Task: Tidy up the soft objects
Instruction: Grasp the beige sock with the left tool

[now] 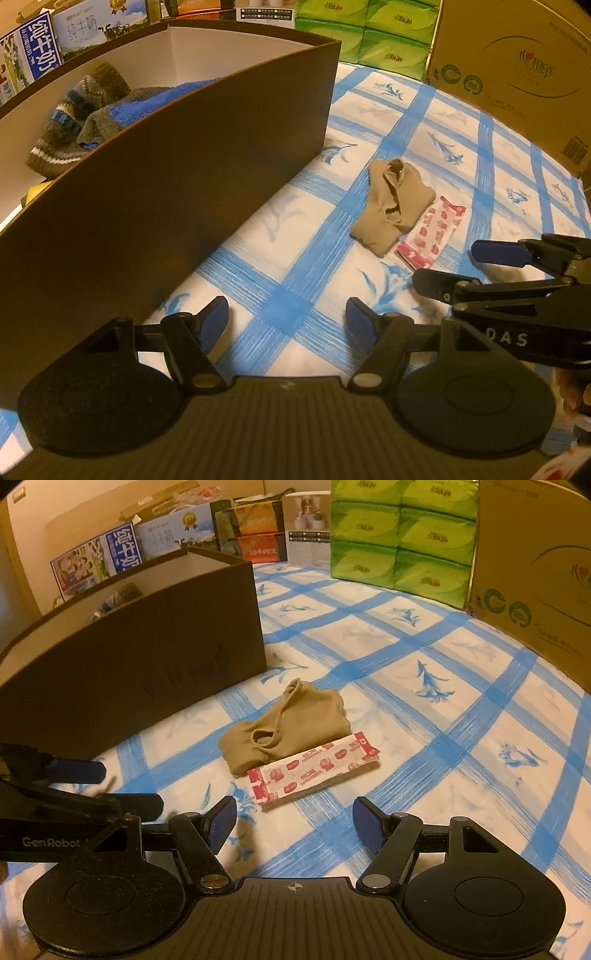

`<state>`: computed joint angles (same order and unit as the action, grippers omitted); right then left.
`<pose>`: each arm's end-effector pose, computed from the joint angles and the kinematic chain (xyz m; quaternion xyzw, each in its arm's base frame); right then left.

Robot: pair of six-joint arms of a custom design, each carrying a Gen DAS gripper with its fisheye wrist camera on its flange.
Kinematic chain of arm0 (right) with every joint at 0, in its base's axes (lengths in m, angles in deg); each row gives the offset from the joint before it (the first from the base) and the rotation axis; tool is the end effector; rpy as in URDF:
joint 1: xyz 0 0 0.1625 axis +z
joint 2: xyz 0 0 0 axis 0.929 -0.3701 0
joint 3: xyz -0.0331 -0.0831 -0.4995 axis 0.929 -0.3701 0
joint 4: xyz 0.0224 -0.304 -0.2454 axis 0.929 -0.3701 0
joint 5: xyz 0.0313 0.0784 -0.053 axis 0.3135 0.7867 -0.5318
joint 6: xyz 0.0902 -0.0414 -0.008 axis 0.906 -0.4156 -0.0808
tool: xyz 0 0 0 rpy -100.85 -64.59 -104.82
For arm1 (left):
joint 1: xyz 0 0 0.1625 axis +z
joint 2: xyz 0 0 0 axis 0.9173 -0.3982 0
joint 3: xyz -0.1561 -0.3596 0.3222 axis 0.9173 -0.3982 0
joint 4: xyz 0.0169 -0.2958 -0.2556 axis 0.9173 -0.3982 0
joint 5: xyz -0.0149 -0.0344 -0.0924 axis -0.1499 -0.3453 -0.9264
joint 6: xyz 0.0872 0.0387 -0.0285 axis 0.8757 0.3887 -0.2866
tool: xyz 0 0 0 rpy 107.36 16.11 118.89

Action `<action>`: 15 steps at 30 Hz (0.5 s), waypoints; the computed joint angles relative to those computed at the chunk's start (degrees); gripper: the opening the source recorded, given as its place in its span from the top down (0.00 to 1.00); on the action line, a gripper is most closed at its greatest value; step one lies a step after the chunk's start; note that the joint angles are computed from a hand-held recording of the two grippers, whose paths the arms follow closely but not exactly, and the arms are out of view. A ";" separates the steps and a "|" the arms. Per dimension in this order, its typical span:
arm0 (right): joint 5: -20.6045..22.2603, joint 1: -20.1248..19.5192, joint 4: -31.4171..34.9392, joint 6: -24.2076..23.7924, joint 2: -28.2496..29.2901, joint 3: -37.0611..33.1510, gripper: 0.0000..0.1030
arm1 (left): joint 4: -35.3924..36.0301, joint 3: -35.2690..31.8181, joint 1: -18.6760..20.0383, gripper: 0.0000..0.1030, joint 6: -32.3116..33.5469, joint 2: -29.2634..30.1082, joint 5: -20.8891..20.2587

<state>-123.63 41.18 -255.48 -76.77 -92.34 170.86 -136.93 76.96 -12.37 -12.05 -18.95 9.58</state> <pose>0.2278 -0.3854 -0.0735 0.2556 -0.9055 0.2435 0.2356 -0.0055 -0.3656 0.1909 0.1300 0.8936 -0.2567 0.3446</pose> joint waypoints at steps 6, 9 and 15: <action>-1.49 -0.83 -3.13 -3.33 1.83 -1.22 0.33 | -3.83 -0.84 1.32 0.34 3.97 2.11 -1.09; -1.94 -1.81 -5.12 -4.96 1.86 -1.18 0.33 | -5.34 -1.53 1.75 0.34 6.18 3.42 -2.03; -4.27 -4.70 -8.25 -6.71 0.07 -0.01 0.32 | -8.51 -3.26 2.20 0.34 11.47 5.75 -5.07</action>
<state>-127.90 36.49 -263.73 -83.48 -92.27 170.85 -145.44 73.70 -10.18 -0.58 -13.20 4.52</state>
